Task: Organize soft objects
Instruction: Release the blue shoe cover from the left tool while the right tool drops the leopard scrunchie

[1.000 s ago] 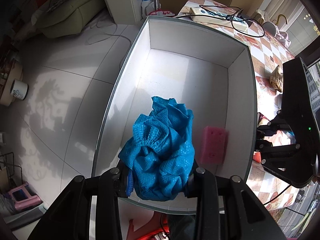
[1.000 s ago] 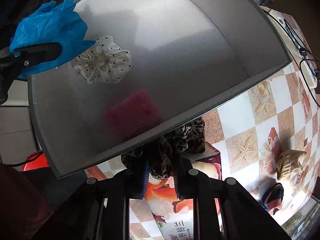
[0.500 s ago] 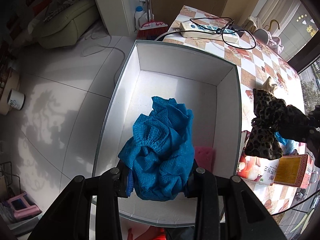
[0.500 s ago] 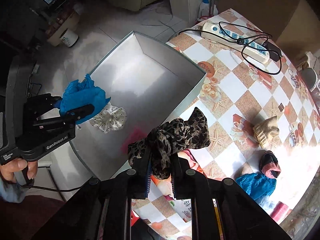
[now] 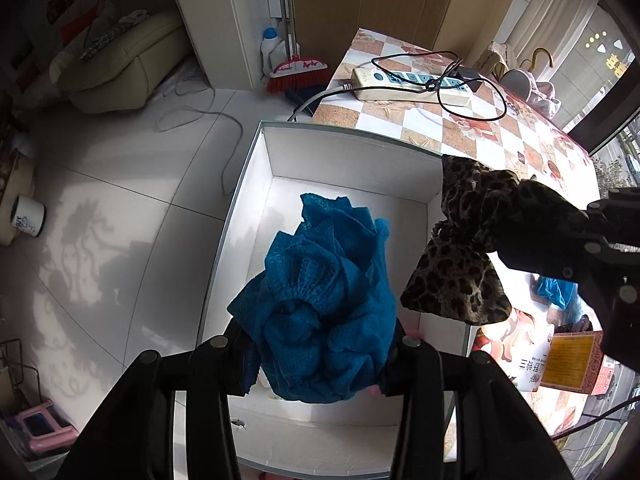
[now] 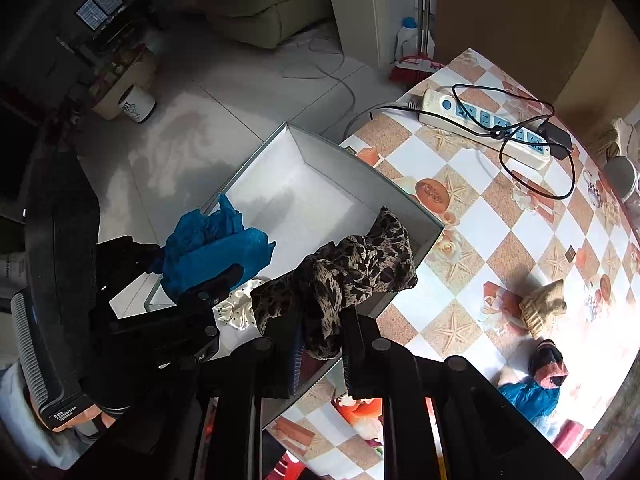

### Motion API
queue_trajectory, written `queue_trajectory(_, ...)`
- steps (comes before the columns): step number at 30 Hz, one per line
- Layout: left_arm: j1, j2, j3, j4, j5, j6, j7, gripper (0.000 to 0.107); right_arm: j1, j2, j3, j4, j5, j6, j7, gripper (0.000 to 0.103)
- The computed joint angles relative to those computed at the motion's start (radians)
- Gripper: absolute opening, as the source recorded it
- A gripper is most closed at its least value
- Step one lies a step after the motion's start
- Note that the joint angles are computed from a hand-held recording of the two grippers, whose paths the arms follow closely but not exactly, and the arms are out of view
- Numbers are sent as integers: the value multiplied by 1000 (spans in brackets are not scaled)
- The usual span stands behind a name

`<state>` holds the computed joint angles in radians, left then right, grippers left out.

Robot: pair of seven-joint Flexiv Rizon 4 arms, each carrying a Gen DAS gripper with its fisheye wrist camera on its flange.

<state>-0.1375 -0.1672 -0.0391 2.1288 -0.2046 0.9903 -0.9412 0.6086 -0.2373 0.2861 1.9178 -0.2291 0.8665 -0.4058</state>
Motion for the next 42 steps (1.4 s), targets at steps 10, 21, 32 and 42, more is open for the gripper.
queue_trajectory(10, 16, 4, -11, 19, -104, -31, 18, 103, 4, 13, -13, -8, -23, -49, 78, 102)
queue_trajectory(21, 9, 17, -8, 30, -127, -21, 29, 103, -16, 47, 8, 36, 71, -19, 150, 102)
queue_trajectory(32, 3, 41, -1, 29, -95, -45, 24, 103, -6, 64, 18, 29, 56, -65, 162, 102)
queue_trajectory(42, -14, 74, -8, 31, -82, -81, 60, 103, 5, 121, 29, 54, 17, -144, 204, 102)
